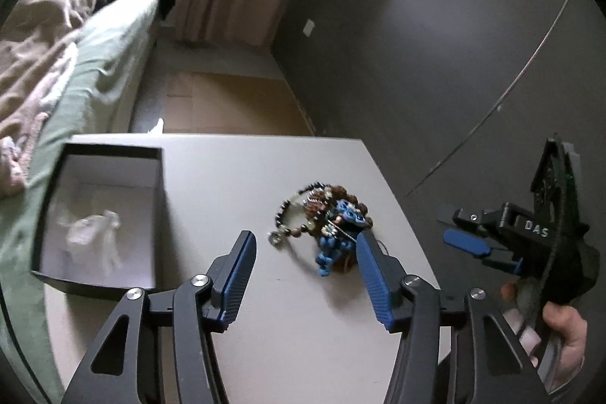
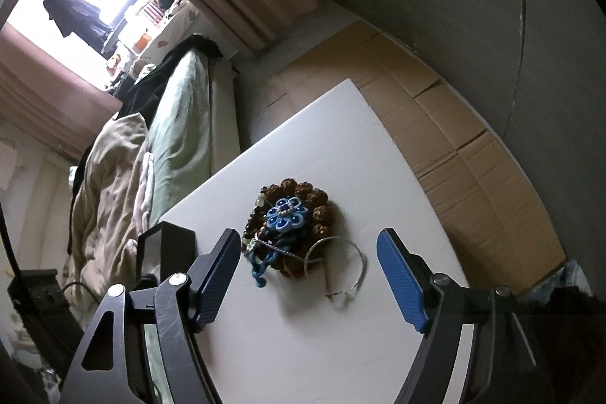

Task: Organize jewelry
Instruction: 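Grasp the blue flower bead strand in the pile with the left gripper, then lift the blue bead strand off the pile with the left gripper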

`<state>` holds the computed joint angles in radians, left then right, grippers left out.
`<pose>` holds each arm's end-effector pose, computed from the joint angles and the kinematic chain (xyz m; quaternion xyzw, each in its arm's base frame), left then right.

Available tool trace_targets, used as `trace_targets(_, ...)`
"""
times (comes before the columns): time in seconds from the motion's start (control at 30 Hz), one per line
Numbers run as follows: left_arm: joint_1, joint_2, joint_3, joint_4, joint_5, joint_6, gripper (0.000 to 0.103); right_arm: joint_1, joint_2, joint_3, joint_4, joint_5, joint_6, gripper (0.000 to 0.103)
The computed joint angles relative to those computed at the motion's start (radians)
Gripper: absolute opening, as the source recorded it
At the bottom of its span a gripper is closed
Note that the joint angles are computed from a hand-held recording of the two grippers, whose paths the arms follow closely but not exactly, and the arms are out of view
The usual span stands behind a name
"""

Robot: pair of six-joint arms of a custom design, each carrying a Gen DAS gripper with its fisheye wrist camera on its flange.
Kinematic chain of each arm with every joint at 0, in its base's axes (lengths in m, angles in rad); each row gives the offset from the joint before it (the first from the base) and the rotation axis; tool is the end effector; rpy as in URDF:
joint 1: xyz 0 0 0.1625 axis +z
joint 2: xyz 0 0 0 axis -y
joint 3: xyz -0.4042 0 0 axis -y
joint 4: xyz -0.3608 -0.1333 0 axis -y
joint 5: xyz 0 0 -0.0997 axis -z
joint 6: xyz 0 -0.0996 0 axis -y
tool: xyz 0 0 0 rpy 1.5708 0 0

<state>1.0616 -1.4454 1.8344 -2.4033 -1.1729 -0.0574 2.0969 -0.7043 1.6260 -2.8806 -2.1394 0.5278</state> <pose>-0.1004 -0.5325 0.3865 0.1718 0.9417 -0.2609 0.1248 0.3954 -0.5222 0.0968 -0.0549 -0.9418 0.2984 0.1448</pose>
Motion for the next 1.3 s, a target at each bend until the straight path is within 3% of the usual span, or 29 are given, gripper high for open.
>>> trace_targets(0.07,0.007,0.019,-0.008,0.028,-0.02,-0.013,0.055,-0.006,-0.009,0.011,-0.001,0.011,0.008,0.072)
trace_targets(0.17,0.013,0.059,-0.024,0.075,-0.03,-0.04,0.045,-0.011,-0.018,0.021,-0.011,0.015,0.017,0.072)
trace_targets(0.67,-0.033,0.188,-0.128,0.09,0.001,0.03,0.04,-0.033,-0.041,0.058,-0.072,-0.004,0.087,0.072)
trace_targets(0.8,-0.029,0.241,-0.177,0.146,0.015,0.024,0.03,-0.048,-0.055,0.075,-0.081,0.007,0.113,0.072)
trace_targets(1.0,-0.029,0.289,-0.222,0.187,0.017,0.021,0.03,-0.063,-0.082,0.105,-0.114,0.02,0.134,0.072)
trace_targets(1.17,-0.038,0.333,-0.247,0.238,0.116,-0.014,0.03,-0.076,-0.097,0.122,-0.127,0.04,0.145,0.072)
trace_targets(1.3,-0.024,0.348,-0.258,0.237,0.113,-0.031,0.035,-0.083,-0.103,0.129,-0.138,0.059,0.144,0.072)
